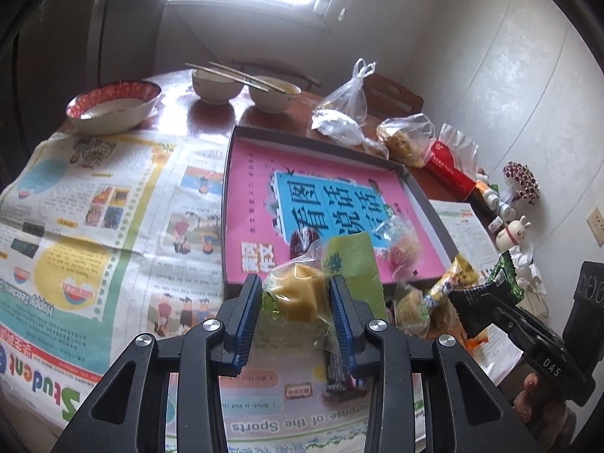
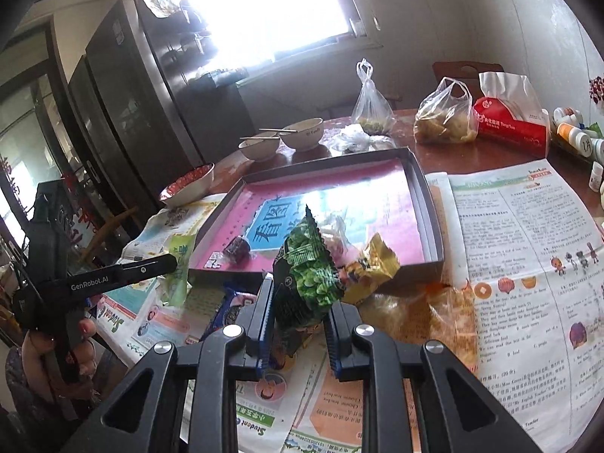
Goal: Organize snacks
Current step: 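Lift both snacks and carry them over the pink-lined tray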
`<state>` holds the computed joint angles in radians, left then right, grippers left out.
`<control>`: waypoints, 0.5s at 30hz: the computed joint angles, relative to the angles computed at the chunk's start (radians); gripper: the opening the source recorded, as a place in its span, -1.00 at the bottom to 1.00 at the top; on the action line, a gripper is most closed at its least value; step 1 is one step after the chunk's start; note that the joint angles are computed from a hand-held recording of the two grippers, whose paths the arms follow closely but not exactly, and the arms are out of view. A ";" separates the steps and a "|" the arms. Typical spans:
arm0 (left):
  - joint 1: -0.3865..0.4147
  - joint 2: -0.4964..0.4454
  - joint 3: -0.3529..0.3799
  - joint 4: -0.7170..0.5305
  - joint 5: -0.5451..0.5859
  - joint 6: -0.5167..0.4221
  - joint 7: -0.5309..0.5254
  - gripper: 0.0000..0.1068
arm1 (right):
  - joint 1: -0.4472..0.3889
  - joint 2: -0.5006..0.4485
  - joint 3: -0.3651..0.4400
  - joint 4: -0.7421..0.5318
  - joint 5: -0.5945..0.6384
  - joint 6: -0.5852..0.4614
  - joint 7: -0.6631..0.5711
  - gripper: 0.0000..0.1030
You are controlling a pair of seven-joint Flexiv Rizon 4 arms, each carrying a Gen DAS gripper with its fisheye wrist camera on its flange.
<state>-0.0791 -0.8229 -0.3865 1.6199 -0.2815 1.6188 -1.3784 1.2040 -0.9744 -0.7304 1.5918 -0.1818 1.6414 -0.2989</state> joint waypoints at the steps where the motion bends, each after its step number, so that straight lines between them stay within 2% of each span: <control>1: -0.008 0.000 0.010 -0.007 -0.001 0.000 -0.004 -0.29 | -0.002 -0.002 -0.001 -0.003 0.000 0.001 0.000 -0.53; 10: -0.045 -0.018 0.056 -0.063 -0.010 -0.015 -0.021 -0.29 | -0.010 -0.018 -0.029 -0.035 -0.003 -0.004 0.001 -0.53; 15: -0.099 -0.031 0.136 -0.112 -0.016 -0.030 -0.054 -0.29 | -0.023 -0.024 -0.031 -0.053 -0.007 -0.011 0.005 -0.53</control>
